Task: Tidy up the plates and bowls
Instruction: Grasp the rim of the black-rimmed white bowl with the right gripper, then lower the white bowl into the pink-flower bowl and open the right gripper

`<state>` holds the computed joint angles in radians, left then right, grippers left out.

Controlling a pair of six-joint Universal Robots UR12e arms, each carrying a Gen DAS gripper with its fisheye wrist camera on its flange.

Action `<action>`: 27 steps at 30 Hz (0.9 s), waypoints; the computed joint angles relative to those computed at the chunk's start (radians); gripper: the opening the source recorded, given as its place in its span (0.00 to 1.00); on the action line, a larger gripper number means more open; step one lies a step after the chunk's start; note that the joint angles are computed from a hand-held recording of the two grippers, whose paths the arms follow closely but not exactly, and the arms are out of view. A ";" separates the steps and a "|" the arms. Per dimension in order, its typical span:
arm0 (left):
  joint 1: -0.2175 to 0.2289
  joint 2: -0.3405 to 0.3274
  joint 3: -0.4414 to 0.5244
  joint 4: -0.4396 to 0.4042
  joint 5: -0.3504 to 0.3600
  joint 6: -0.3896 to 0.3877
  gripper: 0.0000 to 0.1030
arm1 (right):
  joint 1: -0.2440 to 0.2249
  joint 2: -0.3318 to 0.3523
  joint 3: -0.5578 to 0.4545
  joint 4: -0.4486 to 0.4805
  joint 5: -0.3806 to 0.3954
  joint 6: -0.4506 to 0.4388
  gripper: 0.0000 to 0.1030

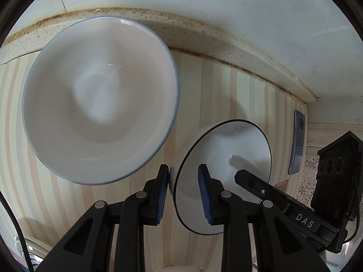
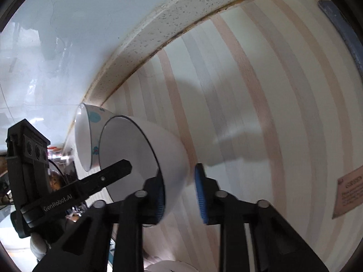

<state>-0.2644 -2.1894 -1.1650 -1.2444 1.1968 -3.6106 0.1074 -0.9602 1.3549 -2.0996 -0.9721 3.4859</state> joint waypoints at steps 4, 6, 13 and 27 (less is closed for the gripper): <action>0.001 0.004 -0.011 0.019 -0.010 -0.007 0.23 | 0.006 -0.003 -0.002 -0.003 -0.024 -0.016 0.19; 0.000 0.010 -0.018 0.026 -0.008 -0.002 0.23 | 0.005 -0.003 0.000 -0.007 -0.022 -0.015 0.19; -0.004 0.039 -0.035 0.043 0.004 0.034 0.23 | 0.009 -0.013 0.009 -0.019 -0.035 -0.020 0.19; -0.020 0.192 -0.178 0.099 -0.006 0.051 0.23 | 0.015 -0.150 0.137 -0.077 -0.034 -0.058 0.19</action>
